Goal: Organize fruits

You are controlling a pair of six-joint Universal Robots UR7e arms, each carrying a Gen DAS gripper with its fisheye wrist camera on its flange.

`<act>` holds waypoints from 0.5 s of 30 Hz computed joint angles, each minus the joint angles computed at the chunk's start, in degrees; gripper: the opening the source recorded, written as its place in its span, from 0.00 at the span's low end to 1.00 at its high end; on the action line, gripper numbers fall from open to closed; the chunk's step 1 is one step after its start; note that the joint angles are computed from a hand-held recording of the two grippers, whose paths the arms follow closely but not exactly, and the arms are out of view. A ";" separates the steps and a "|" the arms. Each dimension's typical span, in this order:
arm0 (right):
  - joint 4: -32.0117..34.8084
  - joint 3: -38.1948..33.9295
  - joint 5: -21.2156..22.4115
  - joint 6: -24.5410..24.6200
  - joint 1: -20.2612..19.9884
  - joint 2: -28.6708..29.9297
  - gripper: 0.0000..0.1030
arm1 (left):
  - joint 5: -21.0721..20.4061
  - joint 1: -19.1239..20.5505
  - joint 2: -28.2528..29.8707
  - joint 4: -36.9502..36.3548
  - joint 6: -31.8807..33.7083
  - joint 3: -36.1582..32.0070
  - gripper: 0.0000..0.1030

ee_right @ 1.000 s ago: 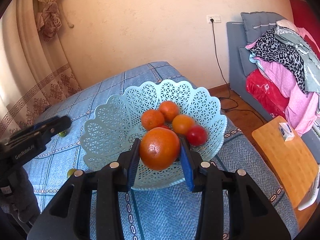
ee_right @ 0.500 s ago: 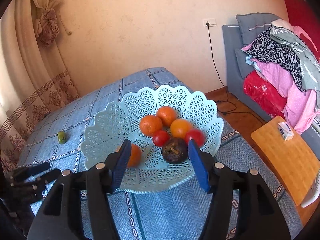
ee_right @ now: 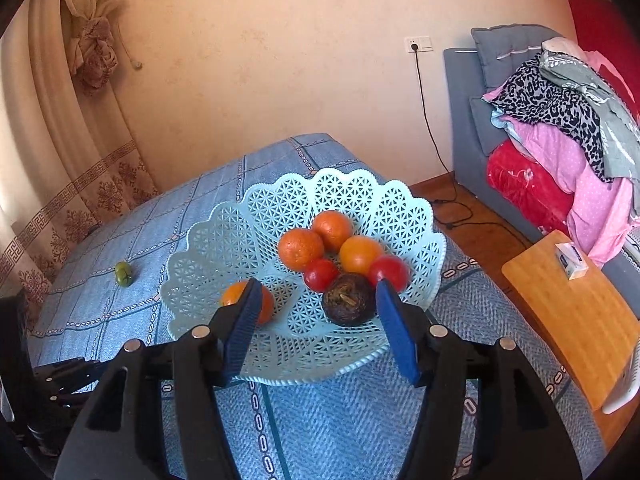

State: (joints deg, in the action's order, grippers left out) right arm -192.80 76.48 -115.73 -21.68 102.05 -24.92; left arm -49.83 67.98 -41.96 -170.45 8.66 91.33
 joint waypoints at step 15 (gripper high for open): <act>-0.25 -0.31 -0.37 0.60 -0.28 -0.01 0.59 | -1.89 -3.90 1.75 -6.42 6.19 -4.78 0.34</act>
